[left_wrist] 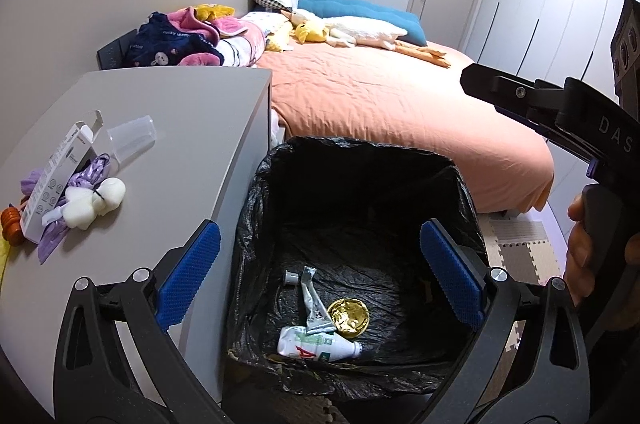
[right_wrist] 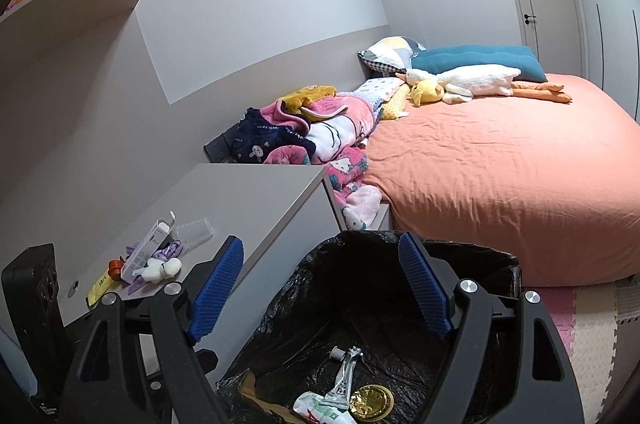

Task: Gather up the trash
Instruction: 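Carry both items over the bin and open both tools to drop them, then move both tools back to the table toward the wrapper and foam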

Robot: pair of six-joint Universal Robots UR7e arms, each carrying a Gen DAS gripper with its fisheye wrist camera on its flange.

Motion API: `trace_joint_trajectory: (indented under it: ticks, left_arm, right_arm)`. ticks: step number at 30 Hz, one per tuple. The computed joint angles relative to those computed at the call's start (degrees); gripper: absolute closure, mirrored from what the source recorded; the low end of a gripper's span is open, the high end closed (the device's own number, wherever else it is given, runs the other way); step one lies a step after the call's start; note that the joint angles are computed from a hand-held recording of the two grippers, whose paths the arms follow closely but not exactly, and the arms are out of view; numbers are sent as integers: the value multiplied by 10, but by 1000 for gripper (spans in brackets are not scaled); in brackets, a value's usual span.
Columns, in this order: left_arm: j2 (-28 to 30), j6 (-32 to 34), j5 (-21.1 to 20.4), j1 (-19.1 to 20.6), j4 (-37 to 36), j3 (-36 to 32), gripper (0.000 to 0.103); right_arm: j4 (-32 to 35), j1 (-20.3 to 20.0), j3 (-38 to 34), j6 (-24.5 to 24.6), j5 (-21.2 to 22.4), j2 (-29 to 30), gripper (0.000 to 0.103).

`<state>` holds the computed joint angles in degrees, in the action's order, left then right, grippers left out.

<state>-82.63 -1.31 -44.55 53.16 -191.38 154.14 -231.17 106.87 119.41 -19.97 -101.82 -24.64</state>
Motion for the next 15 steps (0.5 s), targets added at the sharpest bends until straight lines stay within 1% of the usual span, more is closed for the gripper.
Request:
trace_joint_trajectory:
  ticks: [2,8,15]
  left_arm:
    - [-4,1,0,2,0,1,6]
    - [-36,0,18,3,15,8,6]
    - [-93,-4,47,10,55,16,6]
  right_arm:
    - [3,3,-2,1,1,2,22]
    - [18,17,-16,-1,6,15,22]
    - [52,35,-41,6,17,35,22]
